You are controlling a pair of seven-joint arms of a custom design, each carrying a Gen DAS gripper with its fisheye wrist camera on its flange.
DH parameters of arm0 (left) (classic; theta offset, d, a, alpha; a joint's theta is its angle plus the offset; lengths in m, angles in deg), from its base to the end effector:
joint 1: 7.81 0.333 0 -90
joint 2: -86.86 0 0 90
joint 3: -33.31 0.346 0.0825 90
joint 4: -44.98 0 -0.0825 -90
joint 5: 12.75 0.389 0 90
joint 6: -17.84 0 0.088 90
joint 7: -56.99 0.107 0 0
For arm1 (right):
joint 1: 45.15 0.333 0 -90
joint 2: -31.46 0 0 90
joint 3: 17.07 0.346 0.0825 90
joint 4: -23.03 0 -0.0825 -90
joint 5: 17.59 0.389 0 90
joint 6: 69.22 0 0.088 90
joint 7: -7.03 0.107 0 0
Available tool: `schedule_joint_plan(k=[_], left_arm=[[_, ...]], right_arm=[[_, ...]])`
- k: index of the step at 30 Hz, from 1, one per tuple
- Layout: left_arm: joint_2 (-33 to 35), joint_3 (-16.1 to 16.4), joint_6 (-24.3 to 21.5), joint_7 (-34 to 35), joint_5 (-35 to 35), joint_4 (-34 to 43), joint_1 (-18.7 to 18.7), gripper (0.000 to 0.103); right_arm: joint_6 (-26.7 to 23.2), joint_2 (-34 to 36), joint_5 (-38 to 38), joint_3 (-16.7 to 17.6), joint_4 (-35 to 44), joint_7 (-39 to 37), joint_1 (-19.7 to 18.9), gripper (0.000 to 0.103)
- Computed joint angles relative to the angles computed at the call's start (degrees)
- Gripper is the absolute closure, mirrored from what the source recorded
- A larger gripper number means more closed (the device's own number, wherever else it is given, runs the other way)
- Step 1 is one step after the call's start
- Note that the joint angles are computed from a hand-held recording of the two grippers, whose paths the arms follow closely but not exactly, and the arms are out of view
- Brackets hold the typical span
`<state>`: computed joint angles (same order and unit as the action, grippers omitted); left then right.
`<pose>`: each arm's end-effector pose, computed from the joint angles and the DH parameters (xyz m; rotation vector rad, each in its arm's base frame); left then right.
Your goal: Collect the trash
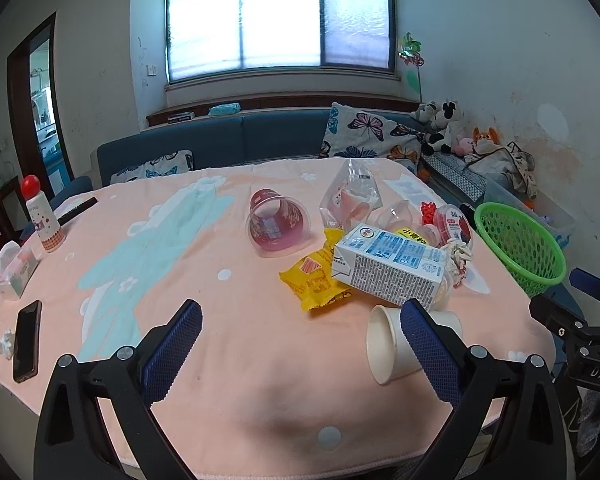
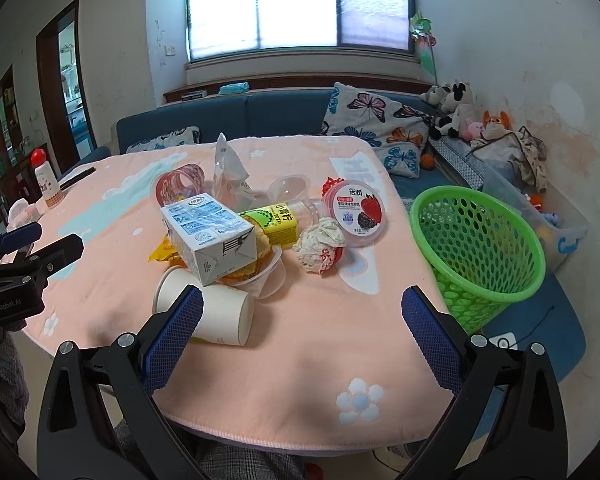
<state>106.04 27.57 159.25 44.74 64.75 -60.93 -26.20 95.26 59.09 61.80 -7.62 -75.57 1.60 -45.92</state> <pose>0.6138 -0.2707 0.3984 -1.8656 1.2813 -0.6363 0.7057 0.0356 0.3710 -1.9459 1.1388 -0.5738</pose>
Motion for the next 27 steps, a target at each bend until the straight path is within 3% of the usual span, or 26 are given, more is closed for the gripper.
schedule_joint_plan(k=[27], left_arm=[[0.73,0.35,0.04,0.47,-0.33,0.93,-0.08,0.007]], right_arm=[[0.10,0.24,-0.90,0.19,0.21,0.84,-0.11,0.004]])
